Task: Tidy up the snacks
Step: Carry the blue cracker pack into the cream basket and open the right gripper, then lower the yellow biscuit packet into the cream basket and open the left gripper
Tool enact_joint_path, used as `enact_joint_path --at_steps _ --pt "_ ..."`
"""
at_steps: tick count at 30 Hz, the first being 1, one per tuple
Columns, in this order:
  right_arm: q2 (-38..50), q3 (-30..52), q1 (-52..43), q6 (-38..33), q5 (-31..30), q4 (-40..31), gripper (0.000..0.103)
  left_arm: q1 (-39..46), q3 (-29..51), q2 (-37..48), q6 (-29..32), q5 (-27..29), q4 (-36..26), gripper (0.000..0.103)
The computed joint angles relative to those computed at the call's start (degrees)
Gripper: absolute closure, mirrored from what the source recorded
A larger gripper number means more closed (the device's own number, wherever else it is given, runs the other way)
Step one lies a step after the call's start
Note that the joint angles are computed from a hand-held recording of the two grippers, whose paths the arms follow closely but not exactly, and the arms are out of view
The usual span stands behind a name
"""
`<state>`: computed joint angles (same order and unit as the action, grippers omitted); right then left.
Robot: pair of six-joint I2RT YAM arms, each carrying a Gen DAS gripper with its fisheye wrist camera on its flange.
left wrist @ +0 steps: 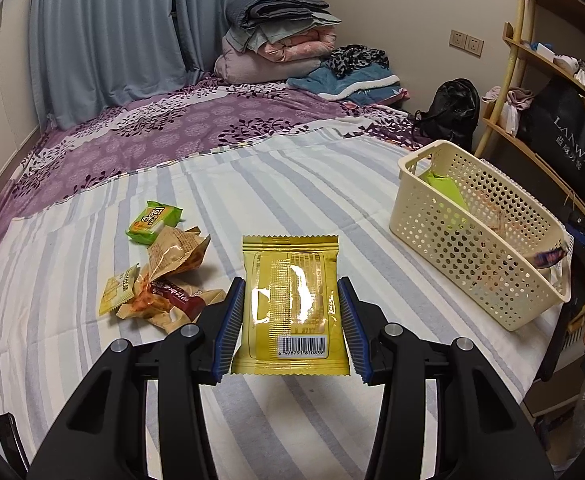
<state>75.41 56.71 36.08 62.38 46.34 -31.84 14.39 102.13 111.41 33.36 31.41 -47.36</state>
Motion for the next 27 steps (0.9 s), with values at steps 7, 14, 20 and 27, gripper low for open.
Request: enact_joint_path --at_steps 7,14,20,27 --pt "-1.33 -1.44 0.04 -0.28 0.49 1.68 0.043 -1.82 0.06 -0.58 0.27 -0.63 -0.29 0.055" --pt "-1.74 -2.10 1.21 0.16 4.27 0.67 0.036 -6.45 0.12 -2.02 0.21 -1.21 0.28 0.055" --pt "-3.21 -4.50 -0.02 -1.39 4.18 2.72 0.036 -13.19 1.67 -2.00 -0.50 -2.10 0.52 0.055" --pt "-6.38 -7.10 -3.92 -4.28 2.02 6.63 0.035 -21.51 5.46 -0.61 -1.29 -3.50 0.69 0.055"
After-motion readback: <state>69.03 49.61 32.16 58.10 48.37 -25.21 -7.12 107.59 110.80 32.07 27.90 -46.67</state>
